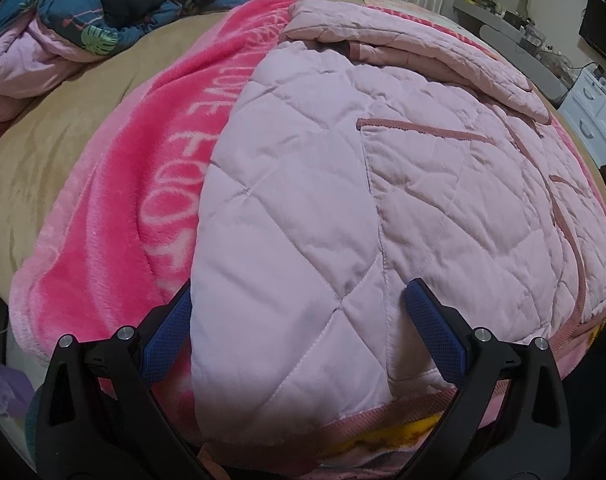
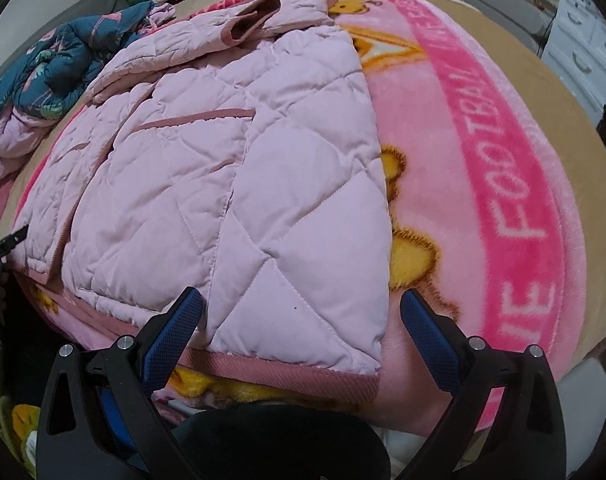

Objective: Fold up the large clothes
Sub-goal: 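Move both open tools down to the jacket's ribbed hem, then grasp the ribbed hem with the right tool while the left tool grasps it too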

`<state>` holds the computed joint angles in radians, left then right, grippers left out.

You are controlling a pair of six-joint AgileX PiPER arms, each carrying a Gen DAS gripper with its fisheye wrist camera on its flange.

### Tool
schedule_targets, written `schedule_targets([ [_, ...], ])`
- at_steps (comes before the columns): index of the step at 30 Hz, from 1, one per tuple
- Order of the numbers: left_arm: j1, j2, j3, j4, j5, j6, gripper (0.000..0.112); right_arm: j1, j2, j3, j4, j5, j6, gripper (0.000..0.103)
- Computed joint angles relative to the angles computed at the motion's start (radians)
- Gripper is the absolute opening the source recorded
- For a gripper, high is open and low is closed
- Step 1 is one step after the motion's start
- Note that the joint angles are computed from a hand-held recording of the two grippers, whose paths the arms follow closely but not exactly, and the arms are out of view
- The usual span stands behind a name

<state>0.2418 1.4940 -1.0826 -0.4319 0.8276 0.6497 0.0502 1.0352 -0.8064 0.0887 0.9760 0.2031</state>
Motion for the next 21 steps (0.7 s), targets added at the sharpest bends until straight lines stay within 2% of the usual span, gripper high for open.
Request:
schedule_targets([
  [7,0.042,0.021,-0.016,-0.083,0.09,0.045,0.094,-0.029,0.015,-0.004,0.058,0.005,-0.059,0.099],
  [8,0.044,0.019,-0.015,-0.093,0.1,0.052,0.094,-0.027,0.011,-0.003,0.061,0.002,-0.066,0.096],
  [12,0.044,0.008,-0.008,-0.102,0.113,0.06,0.094,-0.016,-0.012,0.007,0.081,-0.012,-0.099,0.075],
  [14,0.05,0.003,-0.005,-0.108,0.126,0.069,0.094,-0.009,-0.036,0.009,0.07,-0.016,-0.092,0.057],
  [15,0.051,0.004,-0.005,-0.109,0.129,0.072,0.094,-0.021,-0.051,0.011,0.083,-0.017,-0.107,0.054],
  [17,0.053,0.001,-0.001,-0.11,0.133,0.084,0.094,-0.031,-0.085,0.012,0.107,-0.027,-0.134,0.04],
  [20,0.061,0.004,0.0,-0.11,0.143,0.096,0.094,-0.027,-0.13,-0.007,0.123,-0.039,-0.138,0.029],
  [21,0.062,0.003,0.002,-0.108,0.145,0.098,0.094,-0.027,-0.142,-0.018,0.132,-0.046,-0.141,0.028],
])
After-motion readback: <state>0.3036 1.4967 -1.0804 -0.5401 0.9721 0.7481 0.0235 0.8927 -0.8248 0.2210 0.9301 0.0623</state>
